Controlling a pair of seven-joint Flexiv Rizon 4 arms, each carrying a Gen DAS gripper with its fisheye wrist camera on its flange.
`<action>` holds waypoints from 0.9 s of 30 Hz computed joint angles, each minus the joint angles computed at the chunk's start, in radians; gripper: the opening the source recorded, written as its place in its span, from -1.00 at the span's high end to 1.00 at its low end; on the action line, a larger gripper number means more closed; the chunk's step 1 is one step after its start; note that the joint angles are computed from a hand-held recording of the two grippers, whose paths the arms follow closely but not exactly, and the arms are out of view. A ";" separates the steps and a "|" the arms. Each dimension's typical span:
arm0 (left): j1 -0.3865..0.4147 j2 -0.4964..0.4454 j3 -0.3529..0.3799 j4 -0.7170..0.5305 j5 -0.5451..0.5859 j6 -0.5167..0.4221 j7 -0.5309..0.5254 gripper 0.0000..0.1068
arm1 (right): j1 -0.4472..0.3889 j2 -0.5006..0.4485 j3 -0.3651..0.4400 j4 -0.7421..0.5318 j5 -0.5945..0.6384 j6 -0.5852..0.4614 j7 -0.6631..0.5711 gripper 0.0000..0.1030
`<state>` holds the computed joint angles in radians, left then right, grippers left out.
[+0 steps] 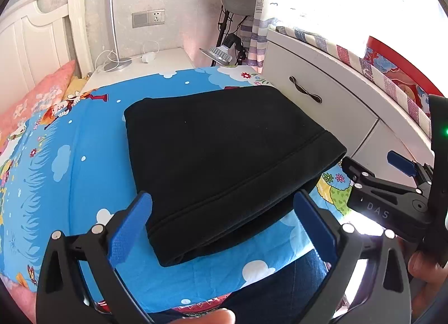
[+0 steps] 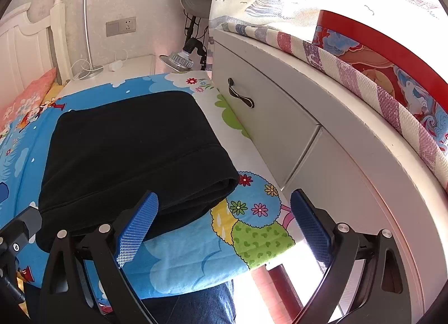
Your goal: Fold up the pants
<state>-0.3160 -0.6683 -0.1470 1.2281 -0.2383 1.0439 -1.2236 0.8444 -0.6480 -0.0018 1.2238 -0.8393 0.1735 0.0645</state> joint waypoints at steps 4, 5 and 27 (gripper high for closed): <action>0.001 -0.001 -0.004 -0.001 -0.003 -0.001 0.003 -0.89 | 0.000 -0.001 -0.001 -0.001 -0.002 -0.002 -0.003 -0.78; 0.001 -0.002 -0.004 -0.002 -0.003 -0.001 0.003 -0.89 | 0.000 -0.001 -0.001 0.000 -0.002 -0.002 -0.002 -0.78; 0.084 0.007 -0.003 0.041 -0.149 0.138 -0.021 -0.89 | -0.027 0.038 0.000 0.098 -0.086 0.186 0.090 -0.79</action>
